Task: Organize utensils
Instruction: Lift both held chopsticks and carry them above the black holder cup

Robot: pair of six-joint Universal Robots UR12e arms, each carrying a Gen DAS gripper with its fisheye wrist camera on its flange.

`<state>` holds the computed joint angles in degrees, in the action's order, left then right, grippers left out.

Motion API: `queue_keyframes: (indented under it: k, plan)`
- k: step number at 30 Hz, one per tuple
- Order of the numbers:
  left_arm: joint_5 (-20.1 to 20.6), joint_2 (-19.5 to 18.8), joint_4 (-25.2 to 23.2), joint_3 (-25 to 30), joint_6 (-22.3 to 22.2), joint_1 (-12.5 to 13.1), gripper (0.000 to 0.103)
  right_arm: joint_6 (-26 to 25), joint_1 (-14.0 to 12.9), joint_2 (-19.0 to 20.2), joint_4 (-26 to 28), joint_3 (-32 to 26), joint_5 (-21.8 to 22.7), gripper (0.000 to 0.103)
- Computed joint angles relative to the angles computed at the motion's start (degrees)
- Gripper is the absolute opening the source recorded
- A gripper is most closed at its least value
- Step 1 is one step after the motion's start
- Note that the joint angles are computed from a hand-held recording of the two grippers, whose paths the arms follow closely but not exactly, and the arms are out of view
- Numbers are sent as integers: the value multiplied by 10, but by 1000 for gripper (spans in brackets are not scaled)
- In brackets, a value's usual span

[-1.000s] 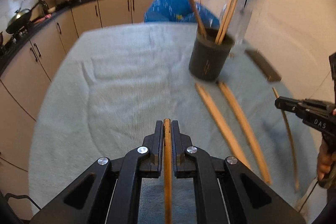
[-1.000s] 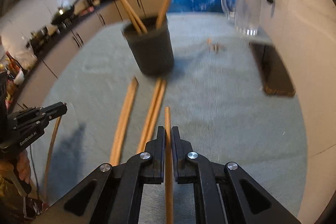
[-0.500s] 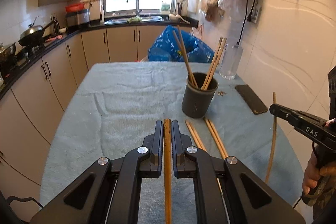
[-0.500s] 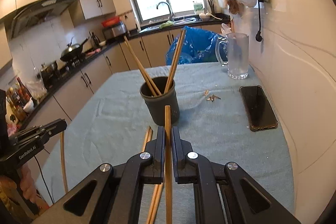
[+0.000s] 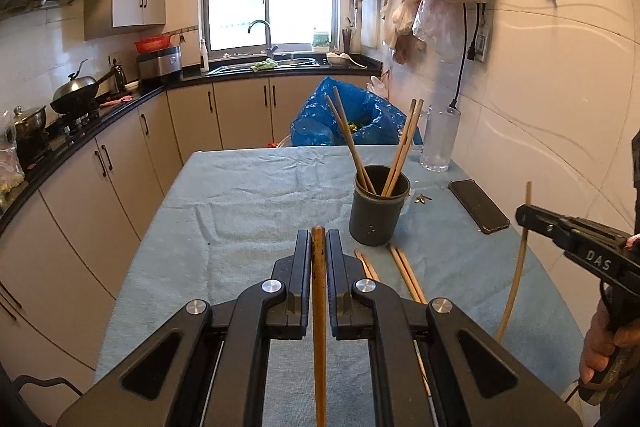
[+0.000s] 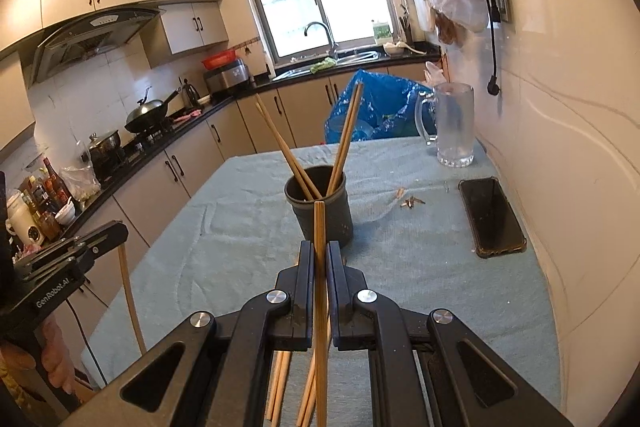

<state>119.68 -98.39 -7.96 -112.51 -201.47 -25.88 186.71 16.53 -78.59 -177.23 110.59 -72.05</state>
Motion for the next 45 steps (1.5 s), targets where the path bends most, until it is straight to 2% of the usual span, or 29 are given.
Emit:
queue_keyframes:
  k: [13,31,45]
  plan:
    - [-4,8,12,2,-5,2,6,3,2,-9,-26,0,-9,6]
    - [-10,2,25,15,-7,16,6,-3,4,1,-22,-24,0,6]
    - [-38,-5,41,42,15,34,6,1,1,15,-17,-57,9,6]
